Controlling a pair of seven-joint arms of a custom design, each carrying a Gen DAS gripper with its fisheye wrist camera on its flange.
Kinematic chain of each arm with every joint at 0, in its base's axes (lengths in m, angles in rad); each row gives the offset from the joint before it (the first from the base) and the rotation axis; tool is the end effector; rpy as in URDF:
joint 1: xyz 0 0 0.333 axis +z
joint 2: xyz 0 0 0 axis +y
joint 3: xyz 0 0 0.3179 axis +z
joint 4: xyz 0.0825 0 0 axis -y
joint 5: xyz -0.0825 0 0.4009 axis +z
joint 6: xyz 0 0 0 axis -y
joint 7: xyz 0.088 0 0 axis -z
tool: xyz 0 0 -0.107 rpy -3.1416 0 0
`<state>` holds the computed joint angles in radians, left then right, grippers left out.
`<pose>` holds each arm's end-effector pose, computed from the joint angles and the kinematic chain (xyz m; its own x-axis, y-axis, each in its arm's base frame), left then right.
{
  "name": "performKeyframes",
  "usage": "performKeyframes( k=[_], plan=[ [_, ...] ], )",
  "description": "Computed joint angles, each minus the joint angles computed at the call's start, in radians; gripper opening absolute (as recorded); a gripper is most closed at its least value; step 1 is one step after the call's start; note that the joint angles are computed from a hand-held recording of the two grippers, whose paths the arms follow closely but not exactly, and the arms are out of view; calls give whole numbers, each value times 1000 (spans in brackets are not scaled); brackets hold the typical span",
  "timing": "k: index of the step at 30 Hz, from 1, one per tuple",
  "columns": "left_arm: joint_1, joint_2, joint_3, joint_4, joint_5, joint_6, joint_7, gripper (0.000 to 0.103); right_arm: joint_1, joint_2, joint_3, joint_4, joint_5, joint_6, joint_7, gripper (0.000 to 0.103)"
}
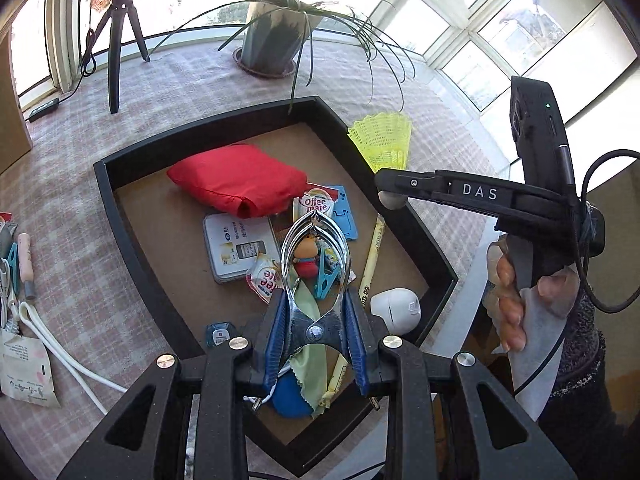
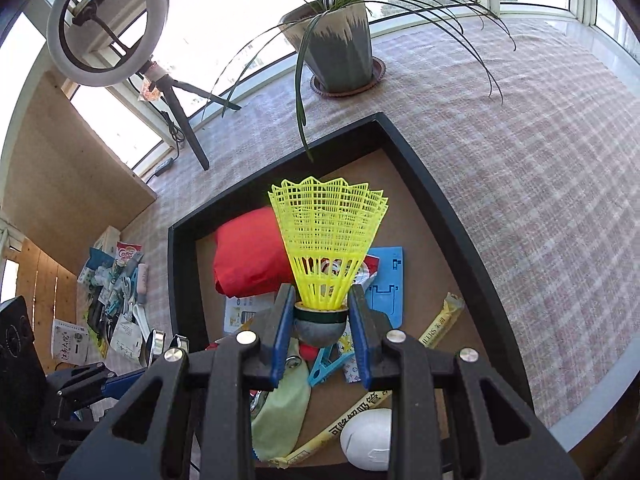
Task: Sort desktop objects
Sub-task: 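Carry the clamp and shuttlecock into the tray and open both grippers, then move both grippers back over the item pile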
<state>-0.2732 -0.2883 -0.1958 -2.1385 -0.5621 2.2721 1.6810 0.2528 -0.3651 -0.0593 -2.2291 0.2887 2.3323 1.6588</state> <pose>0.4568 -0.2564 0.5683 -0.3562 -0.8321 0.4250 -0.9054 0.1950 -0.3770 0.4887 0.0975 0.5672 0.0258 -0.9442 -0.3284 -0.9132 0.1114 -0.3919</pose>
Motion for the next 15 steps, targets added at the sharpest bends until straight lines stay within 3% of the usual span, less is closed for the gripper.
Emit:
performKeyframes(
  k=[4,5,6,7,15],
  plan=[
    [-5,7,-5,11,6,-12,-8,30,3,-5,4,-2,-6,9,-9,27],
    [-5,12,-7,18,10,-21,-13,34,4,-5,5,0,-8,12,-13,27],
    [-3,9,-10,17,18,-19,-24,50,4,3,7,11,-17,-7,-10,30],
    [-2,0,-12,6,20,-2,-29,59,2,10,11,22,-26,-25,-2,32],
    [32,-31,3,-28,92,36,-65,57,29,36,22,52,1,-28,-25,35]
  ],
)
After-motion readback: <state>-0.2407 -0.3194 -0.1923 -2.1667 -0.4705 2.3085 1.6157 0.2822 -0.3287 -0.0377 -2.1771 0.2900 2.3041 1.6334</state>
